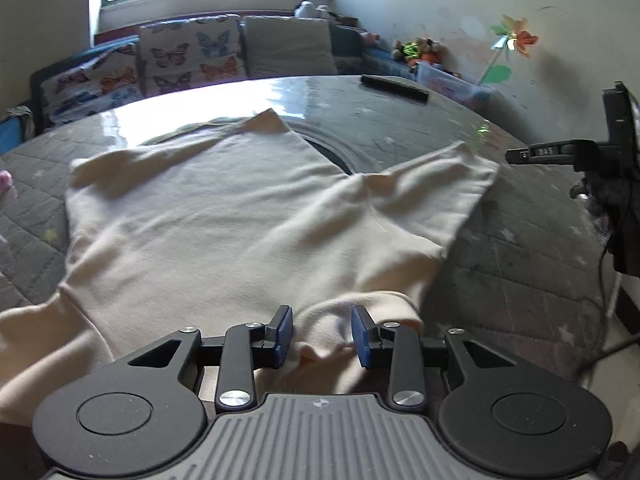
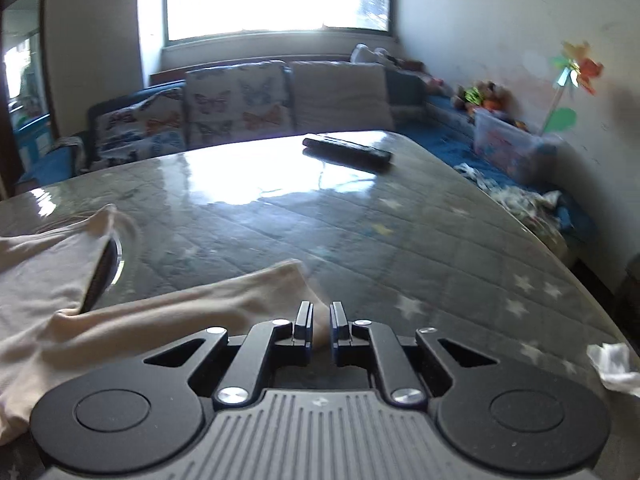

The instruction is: Fold clothes

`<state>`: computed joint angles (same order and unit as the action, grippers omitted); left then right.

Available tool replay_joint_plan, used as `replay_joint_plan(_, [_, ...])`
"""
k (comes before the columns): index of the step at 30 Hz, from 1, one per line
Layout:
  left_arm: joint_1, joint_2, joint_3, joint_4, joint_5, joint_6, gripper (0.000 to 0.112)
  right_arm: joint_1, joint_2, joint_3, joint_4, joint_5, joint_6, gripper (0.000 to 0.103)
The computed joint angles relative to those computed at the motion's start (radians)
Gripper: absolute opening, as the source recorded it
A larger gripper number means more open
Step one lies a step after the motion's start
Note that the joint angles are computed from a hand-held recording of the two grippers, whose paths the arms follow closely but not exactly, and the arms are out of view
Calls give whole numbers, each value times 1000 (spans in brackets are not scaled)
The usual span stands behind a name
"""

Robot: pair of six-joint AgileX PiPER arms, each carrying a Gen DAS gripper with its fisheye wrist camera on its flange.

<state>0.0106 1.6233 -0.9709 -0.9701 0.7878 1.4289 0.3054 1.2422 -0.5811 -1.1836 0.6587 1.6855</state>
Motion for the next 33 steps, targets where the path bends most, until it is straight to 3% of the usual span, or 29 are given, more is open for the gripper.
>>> replay_joint_plan(4, [2,-19,13,13,16,25,35,-24,-27,-7,5,-24,-55,11])
replay_joint_plan(6, [6,-26,13,14,24,29,35,-36,-10,-37,28,-75,-117,17])
replay_joint_plan(8, [11,-33,9,5,30,32,35,-52,35,-68,54,-129,-159,23])
replay_joint_plan(14, [29,-21,-32,-37,34,20,35,-107,180,-162,172,-249,-315,26])
replay_joint_plan(18, [18,20,-61,-22,5,-20,35,-118,270,-233,251,-244,-427,33])
replay_joint_plan(24, [14,45,-49,-10,-4,-13,35,-132,325,-277,234,-235,-440,42])
replay_joint_plan(33, [39,36,-38,-10,74,4,35,-143,297,-259,274,-221,-509,45])
